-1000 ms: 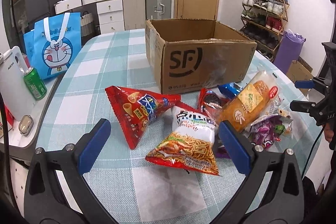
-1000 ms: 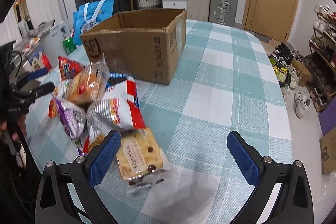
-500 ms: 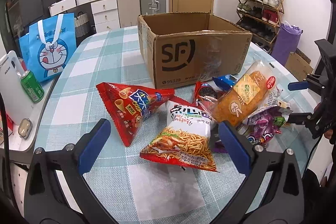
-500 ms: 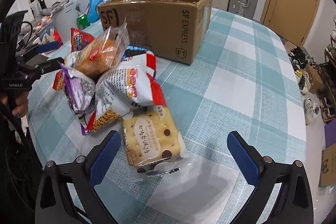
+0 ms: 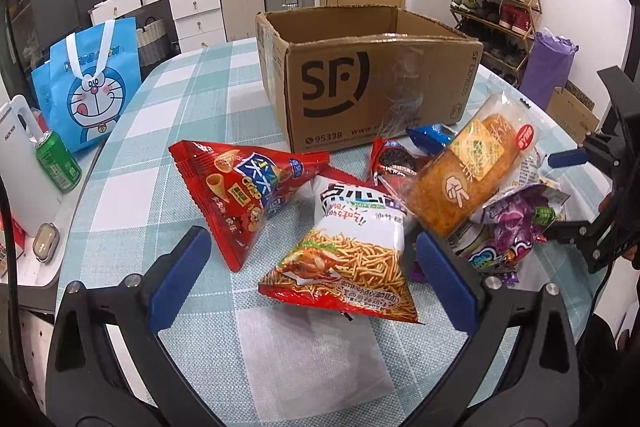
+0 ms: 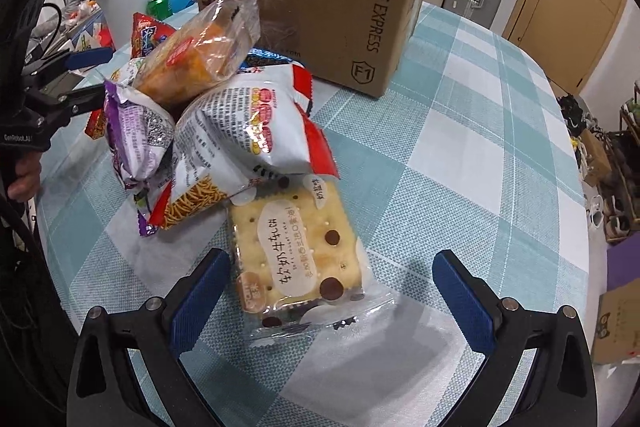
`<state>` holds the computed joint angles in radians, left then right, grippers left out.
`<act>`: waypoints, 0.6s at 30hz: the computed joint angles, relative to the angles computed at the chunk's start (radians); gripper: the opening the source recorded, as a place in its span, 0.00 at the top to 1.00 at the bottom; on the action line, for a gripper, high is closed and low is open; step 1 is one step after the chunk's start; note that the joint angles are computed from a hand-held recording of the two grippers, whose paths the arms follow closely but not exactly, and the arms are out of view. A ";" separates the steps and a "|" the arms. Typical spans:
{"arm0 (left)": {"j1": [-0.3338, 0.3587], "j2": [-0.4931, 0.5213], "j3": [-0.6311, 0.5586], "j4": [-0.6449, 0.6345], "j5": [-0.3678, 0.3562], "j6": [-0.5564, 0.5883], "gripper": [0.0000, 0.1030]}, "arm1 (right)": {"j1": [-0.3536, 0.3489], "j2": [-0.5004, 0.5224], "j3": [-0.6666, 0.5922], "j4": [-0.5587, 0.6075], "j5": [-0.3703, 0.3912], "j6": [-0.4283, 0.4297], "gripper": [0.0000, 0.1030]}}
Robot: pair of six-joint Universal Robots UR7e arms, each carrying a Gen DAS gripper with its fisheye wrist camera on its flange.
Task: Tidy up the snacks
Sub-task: 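Move both grippers toward the noodle-snack bag and the cracker pack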
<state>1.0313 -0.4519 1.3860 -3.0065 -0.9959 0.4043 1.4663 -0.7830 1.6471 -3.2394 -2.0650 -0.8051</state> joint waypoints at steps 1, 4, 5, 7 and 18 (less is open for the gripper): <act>0.000 0.001 -0.001 0.003 0.001 -0.001 0.01 | -0.001 0.001 -0.004 -0.003 -0.005 0.002 0.00; 0.004 0.003 -0.006 0.018 -0.010 -0.005 0.01 | -0.005 -0.001 -0.008 -0.002 -0.007 0.016 0.00; 0.004 0.005 -0.009 0.022 -0.010 -0.003 0.01 | -0.006 0.000 -0.010 -0.003 -0.010 0.019 0.00; 0.005 0.010 -0.014 0.025 -0.006 0.000 0.01 | -0.007 0.000 -0.013 -0.006 -0.011 0.027 0.00; 0.010 0.024 -0.027 0.036 -0.006 0.006 0.01 | -0.003 0.007 -0.011 -0.017 0.022 0.010 0.12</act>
<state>1.0412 -0.4281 1.3594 -2.9708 -1.0020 0.4100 1.4631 -0.7755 1.6363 -3.2562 -2.0429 -0.7954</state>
